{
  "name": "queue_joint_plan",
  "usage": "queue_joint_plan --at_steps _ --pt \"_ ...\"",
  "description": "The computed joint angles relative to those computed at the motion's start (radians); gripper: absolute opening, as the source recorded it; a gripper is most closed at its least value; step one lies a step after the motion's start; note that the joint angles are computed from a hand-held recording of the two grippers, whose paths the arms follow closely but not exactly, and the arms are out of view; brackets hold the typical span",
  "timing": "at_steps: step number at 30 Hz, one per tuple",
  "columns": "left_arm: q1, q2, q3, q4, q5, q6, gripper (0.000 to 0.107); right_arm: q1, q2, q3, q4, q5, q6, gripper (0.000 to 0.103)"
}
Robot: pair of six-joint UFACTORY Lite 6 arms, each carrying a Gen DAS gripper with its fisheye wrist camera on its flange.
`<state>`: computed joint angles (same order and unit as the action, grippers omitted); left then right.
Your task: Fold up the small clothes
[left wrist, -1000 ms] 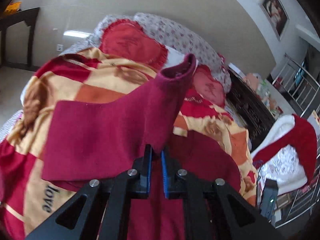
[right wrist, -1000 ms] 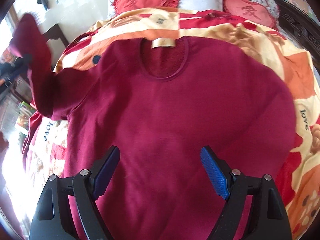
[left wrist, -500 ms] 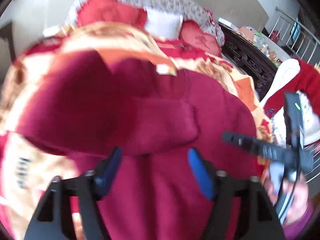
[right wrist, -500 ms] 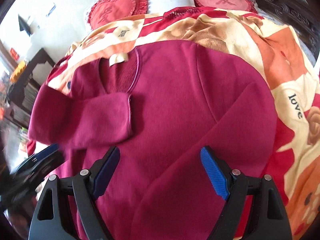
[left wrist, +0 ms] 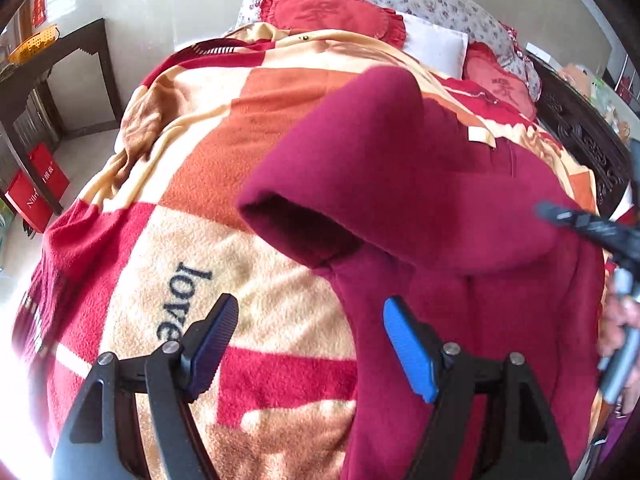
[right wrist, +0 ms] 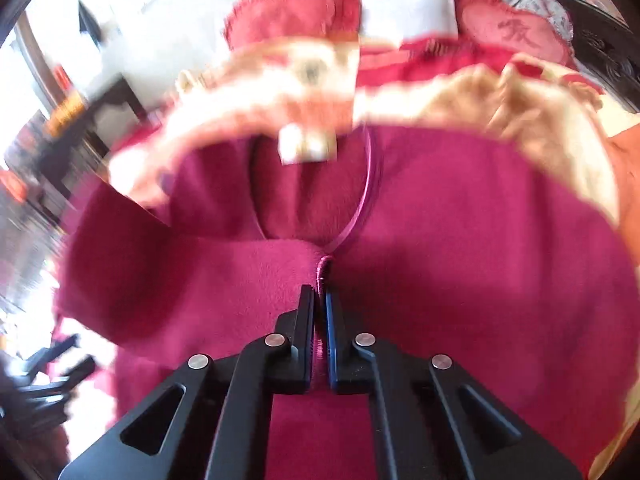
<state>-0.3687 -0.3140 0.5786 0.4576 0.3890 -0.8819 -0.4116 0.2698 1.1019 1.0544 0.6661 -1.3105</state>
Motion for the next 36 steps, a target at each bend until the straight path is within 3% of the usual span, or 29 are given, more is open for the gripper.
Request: queue_joint_plan --at_steps 4,7,10,13,14,17,20,22,24,27,30,31,36 --pt "0.006 0.042 0.004 0.008 -0.033 -0.004 0.079 -0.181 -0.098 0.007 -0.013 0.000 -0.012 0.000" --pt "0.005 0.097 0.024 -0.037 -0.053 0.022 0.079 -0.225 0.002 0.104 -0.135 -0.051 0.103 0.000" --pt "-0.005 0.078 0.020 -0.055 -0.049 0.031 0.079 -0.196 0.138 0.215 -0.366 -0.079 0.328 0.001" --pt "-0.012 0.067 0.025 0.044 -0.029 -0.053 0.079 -0.203 0.057 0.147 -0.261 -0.098 0.248 0.016" --pt "-0.001 0.084 0.036 0.040 -0.028 -0.044 0.079 -0.204 0.012 0.108 -0.196 -0.074 0.179 0.018" --pt "0.052 0.134 0.060 -0.059 -0.052 0.055 0.079 -0.104 -0.065 0.083 -0.133 0.129 0.074 0.020" --pt "0.092 0.177 0.079 -0.109 -0.069 0.099 0.079 0.068 -0.058 0.111 -0.095 0.208 0.057 0.020" --pt "0.126 0.200 0.088 -0.156 -0.075 0.132 0.079 0.203 -0.057 0.108 -0.072 0.171 0.028 0.020" --pt "0.163 0.203 0.087 -0.253 -0.092 0.227 0.079 0.347 -0.013 0.142 -0.127 0.055 0.050 0.020" --pt "0.190 0.207 0.086 -0.324 -0.106 0.312 0.079 0.504 0.137 0.257 -0.348 -0.127 0.212 0.020" --pt "0.191 0.219 0.087 -0.297 -0.117 0.318 0.079 0.493 0.310 0.412 -0.443 -0.038 0.293 0.017" --pt "0.195 0.219 0.082 -0.303 -0.126 0.329 0.079 0.476 0.312 0.405 -0.405 -0.024 0.251 0.003" --pt "0.202 0.220 0.069 -0.306 -0.155 0.340 0.082 0.399 0.199 0.294 -0.166 -0.051 0.065 0.000"
